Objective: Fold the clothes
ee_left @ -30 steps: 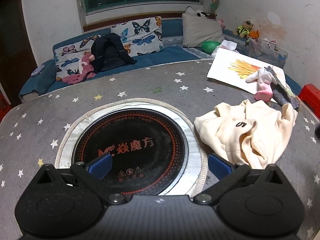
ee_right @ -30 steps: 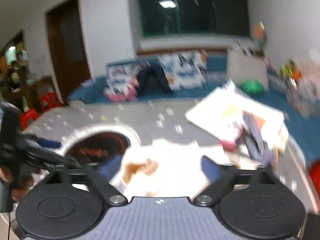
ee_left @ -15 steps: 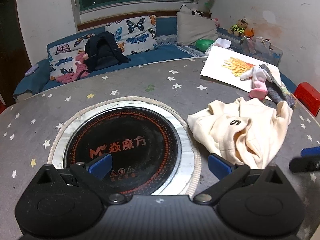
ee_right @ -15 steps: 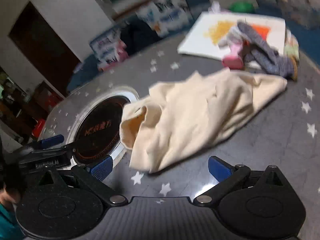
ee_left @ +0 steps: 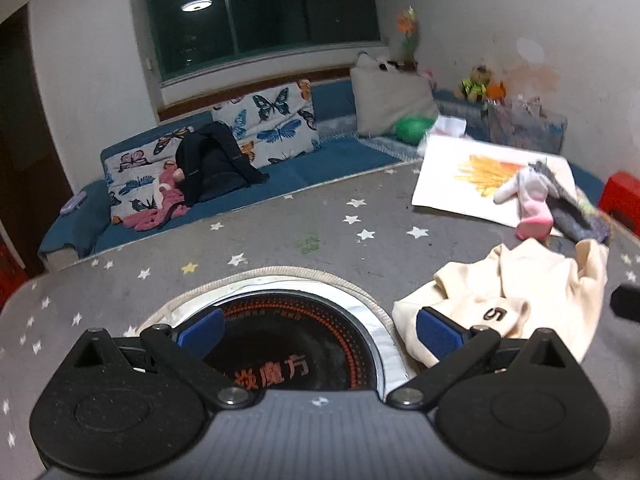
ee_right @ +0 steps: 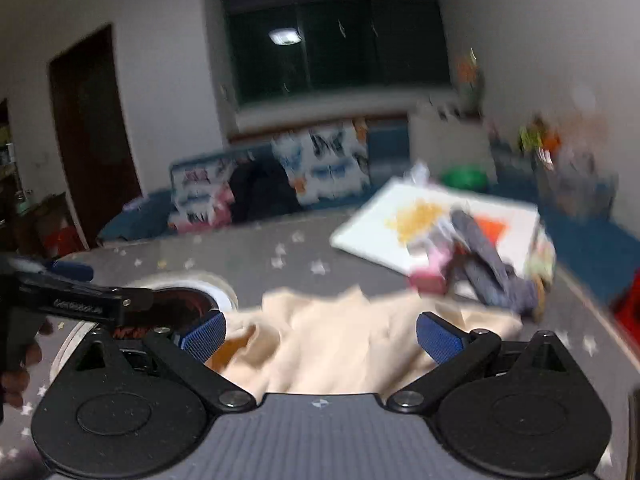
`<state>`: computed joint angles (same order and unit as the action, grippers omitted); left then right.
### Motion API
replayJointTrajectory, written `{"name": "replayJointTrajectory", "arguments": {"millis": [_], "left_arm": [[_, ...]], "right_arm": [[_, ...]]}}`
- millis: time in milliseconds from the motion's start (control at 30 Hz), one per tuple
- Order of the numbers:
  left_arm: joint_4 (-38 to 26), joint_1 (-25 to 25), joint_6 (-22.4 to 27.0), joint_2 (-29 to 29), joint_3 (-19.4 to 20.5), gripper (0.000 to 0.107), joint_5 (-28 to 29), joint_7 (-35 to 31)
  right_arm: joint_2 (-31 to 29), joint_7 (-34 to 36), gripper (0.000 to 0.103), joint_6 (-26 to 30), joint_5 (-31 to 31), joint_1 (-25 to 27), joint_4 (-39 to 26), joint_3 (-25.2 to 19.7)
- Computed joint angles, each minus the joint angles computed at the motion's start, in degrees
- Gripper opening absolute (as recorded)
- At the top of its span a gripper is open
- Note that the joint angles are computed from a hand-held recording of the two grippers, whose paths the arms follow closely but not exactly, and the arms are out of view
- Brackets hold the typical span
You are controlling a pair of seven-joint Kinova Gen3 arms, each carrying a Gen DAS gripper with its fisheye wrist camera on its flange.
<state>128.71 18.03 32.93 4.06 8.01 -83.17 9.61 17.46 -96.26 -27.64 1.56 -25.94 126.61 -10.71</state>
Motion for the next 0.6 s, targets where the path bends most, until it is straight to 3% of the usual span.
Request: {"name": "replayJointTrajectory", "arguments": {"millis": [133, 200, 267, 400, 500, 600], "left_arm": [[-4.0, -10.6, -7.7, 2.1, 4.2, 0.103, 8.2, -9.3], [-6.3, -15.9, -8.3, 3.9, 8.0, 0.103, 12.5, -14.0], [-8.3, -20.1, -8.3, 5.3, 11.4, 0.103, 16.4, -18.6], [-11.7, -20.6, -11.6, 7.8, 9.0, 0.103, 25.4, -27.8], [-14.2, -15.6, -12.2, 10.4, 3.1, 0.102, 32.4, -33.5], [-15.0, -16.4, -13.1, 12.1, 3.0, 0.097, 39.4, -39.4]], "right_arm": [[2.5, -4.5, 0.103, 9.3, 5.1, 2.1, -6.1, -1.3], [2.7, -2.8, 0.103, 11.4, 3.2, 0.6, -7.7, 0.2], [3.6, -2.7, 0.103, 12.3, 3.1, 1.8, -9.3, -1.0], [5.0, -0.8, 0.103, 18.9, -1.1, -4.2, -14.1, 4.9], [7.0, 2.7, 0.103, 21.4, -5.6, -11.8, -17.0, 12.6], [8.1, 4.4, 0.101, 22.6, -7.9, -17.9, -18.0, 18.7]]}}
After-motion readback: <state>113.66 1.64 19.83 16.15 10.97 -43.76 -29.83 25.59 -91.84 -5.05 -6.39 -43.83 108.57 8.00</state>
